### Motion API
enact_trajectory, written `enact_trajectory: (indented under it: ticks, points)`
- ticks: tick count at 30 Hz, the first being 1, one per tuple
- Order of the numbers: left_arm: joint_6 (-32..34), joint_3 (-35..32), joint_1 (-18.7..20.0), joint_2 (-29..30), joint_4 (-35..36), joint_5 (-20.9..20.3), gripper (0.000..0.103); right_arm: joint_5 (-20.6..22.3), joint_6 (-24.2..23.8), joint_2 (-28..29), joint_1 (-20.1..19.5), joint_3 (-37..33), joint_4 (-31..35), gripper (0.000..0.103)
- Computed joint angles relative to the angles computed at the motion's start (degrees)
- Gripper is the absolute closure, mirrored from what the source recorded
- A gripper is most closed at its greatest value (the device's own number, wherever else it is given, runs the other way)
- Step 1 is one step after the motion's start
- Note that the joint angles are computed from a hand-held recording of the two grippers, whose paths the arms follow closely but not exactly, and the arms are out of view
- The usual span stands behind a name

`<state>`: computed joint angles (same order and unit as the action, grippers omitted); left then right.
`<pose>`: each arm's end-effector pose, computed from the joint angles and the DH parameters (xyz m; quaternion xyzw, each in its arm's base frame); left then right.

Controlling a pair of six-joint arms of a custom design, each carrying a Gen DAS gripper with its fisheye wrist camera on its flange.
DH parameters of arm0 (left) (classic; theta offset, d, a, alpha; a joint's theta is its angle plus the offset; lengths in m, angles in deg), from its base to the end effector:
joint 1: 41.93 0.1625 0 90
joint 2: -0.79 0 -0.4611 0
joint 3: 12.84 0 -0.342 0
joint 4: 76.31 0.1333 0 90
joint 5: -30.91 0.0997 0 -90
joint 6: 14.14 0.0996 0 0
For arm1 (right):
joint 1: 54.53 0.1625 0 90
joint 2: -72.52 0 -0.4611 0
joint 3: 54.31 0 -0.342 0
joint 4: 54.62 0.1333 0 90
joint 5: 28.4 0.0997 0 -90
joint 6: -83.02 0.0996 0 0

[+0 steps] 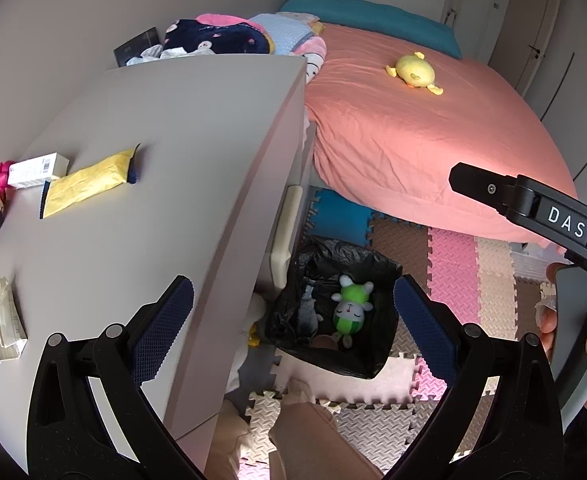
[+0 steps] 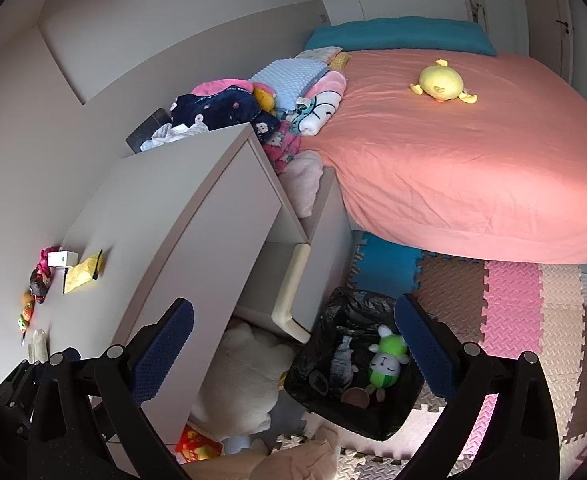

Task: Collect trash
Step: 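Grasp the paper bag with the left tool while the right tool grasps the yellow packet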

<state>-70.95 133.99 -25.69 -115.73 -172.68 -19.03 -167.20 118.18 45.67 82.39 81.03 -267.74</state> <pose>-0.0884 -0.2313 0.2924 0.2057 0.8986 -0.2229 0.3171 0.3437 -0.2415 0.0081 0.0402 -0.9039 0.3565 0.2329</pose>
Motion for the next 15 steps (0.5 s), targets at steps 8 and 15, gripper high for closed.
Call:
enact_trajectory:
  ticks: [8, 15]
  points:
    - [-4.60, -4.67, 0.86, -6.08, 12.56, 3.12, 0.006, 3.14, -2.89, 0.93, 1.19, -5.62, 4.70, 0.003]
    - [-15.96, -12.18, 0.44, -11.95, 33.74, 6.44, 0.006, 7.51, -10.58, 4.31, 3.15, -14.94, 9.15, 0.003]
